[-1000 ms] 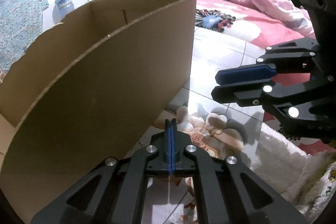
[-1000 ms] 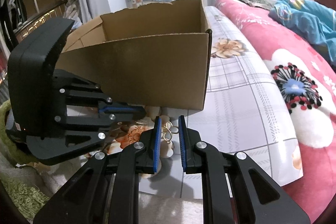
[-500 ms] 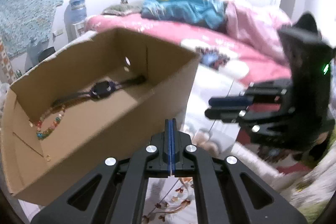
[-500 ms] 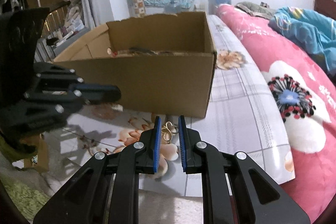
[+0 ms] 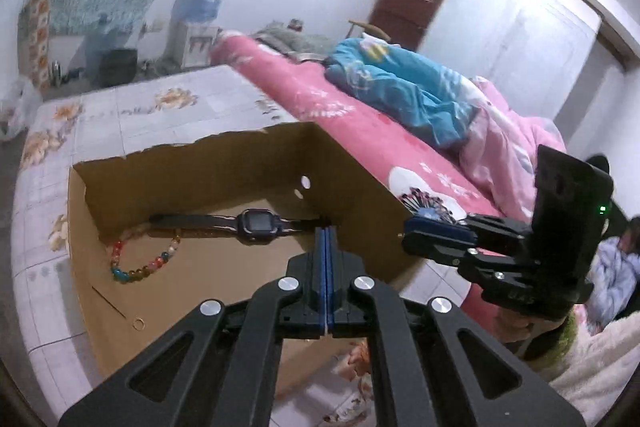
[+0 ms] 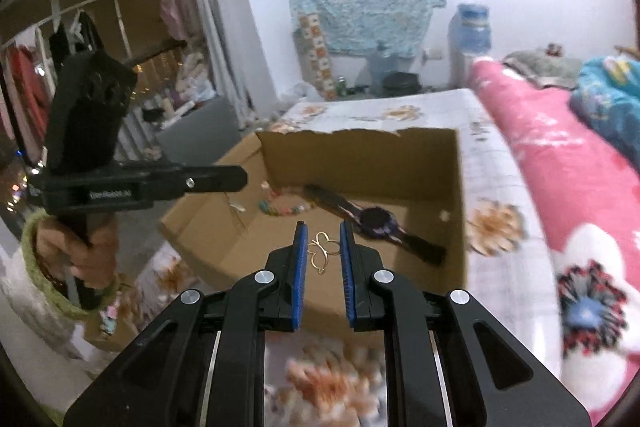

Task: Organize jewelry
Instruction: 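Open the right gripper over the box to drop the gold earring, then withdraw both grippers from the box back over the table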

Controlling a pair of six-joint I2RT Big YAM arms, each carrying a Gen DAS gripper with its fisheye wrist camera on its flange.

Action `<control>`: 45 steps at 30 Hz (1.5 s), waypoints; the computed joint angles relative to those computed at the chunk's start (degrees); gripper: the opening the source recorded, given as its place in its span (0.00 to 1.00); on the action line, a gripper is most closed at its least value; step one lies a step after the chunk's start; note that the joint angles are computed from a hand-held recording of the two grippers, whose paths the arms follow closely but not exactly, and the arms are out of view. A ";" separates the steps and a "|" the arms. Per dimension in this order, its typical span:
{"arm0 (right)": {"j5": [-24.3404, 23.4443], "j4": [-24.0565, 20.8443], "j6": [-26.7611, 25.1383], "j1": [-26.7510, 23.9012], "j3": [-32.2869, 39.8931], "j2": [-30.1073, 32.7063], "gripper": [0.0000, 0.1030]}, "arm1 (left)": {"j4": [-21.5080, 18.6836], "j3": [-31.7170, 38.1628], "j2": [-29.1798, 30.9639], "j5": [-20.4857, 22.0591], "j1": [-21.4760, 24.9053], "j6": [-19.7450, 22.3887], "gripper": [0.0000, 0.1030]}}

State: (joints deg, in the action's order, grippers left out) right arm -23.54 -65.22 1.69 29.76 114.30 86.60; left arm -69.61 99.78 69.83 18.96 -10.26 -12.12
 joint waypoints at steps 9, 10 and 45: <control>-3.41 -8.17 1.28 0.48 13.93 11.80 0.24 | -4.68 1.87 5.49 -1.07 3.80 -0.85 0.06; -3.52 -8.11 1.47 0.22 13.69 11.45 0.27 | -4.85 1.64 5.50 -1.49 3.94 -1.03 0.11; 1.85 7.04 17.49 -0.45 -14.18 -12.00 0.69 | -4.43 -11.10 -14.82 -13.48 -4.45 -7.19 0.75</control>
